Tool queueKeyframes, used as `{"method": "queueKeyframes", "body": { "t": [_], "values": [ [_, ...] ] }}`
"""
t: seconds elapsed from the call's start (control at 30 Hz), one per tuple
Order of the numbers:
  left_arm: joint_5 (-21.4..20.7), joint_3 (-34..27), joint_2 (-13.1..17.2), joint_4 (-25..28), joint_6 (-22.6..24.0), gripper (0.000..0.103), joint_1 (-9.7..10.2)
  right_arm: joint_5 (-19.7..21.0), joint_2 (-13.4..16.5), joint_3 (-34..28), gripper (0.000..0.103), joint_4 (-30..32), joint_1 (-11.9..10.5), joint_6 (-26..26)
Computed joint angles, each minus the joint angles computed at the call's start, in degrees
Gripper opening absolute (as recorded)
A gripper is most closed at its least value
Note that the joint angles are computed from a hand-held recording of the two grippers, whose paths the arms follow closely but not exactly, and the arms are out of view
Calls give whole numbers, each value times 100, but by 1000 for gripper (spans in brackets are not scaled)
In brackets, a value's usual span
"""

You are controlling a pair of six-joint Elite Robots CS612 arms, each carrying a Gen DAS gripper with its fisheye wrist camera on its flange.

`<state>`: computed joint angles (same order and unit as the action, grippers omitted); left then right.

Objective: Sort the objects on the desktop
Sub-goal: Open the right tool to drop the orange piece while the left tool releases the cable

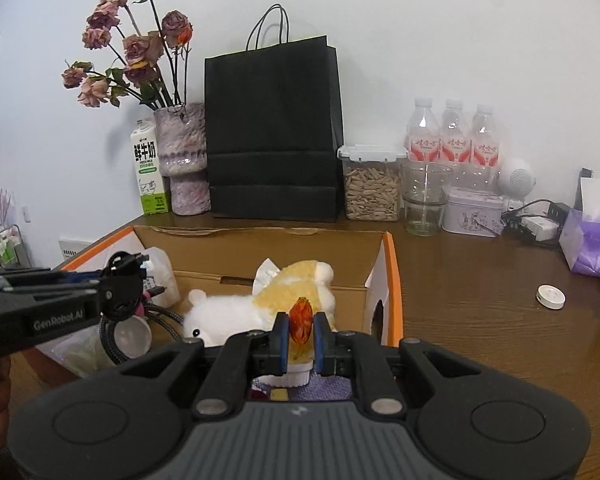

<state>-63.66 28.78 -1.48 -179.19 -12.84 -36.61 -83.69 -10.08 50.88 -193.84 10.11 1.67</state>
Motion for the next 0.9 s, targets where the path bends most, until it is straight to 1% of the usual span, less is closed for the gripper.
{"method": "queueKeyframes", "body": {
  "t": [0.13, 0.27, 0.33, 0.37, 0.4, 0.43, 0.47, 0.5, 0.53, 0.57, 0.6, 0.73, 0.9],
  "values": [
    [28, -53, 39, 11, 150, 15, -30, -24, 3, 20, 11, -20, 12, -49],
    [179, -123, 106, -140, 291, 16, -64, -75, -7, 54, 13, -55, 25, -80],
    [256, -163, 134, -196, 351, 18, -75, -121, -9, 64, 23, -76, 36, -123],
    [278, -177, 146, -233, 376, 24, -77, -126, -4, 71, 40, -129, 39, -146],
    [311, -178, 150, -273, 396, 32, -84, -132, -2, 81, 64, -193, 40, -145],
    [367, -167, 150, -341, 426, 56, -95, -151, 5, 86, 77, -276, 44, -146],
    [442, -175, 170, -496, 485, 69, -109, -182, 16, 93, 94, -405, 51, -173],
    [509, -178, 178, -614, 525, 93, -120, -205, 29, 96, 100, -544, 55, -198],
    [618, -222, 212, -746, 580, 103, -138, -232, 34, 104, 102, -648, 60, -214],
    [769, -302, 264, -827, 638, 103, -159, -255, 36, 118, 103, -740, 61, -209],
    [816, -326, 282, -884, 677, 103, -168, -269, 32, 132, 103, -788, 60, -190],
    [763, -241, 228, -818, 614, 103, -166, -307, 20, 142, 103, -759, 55, -153],
    [815, -194, 206, -824, 602, 103, -173, -322, 13, 169, 103, -808, 57, -141]
  ]
}}
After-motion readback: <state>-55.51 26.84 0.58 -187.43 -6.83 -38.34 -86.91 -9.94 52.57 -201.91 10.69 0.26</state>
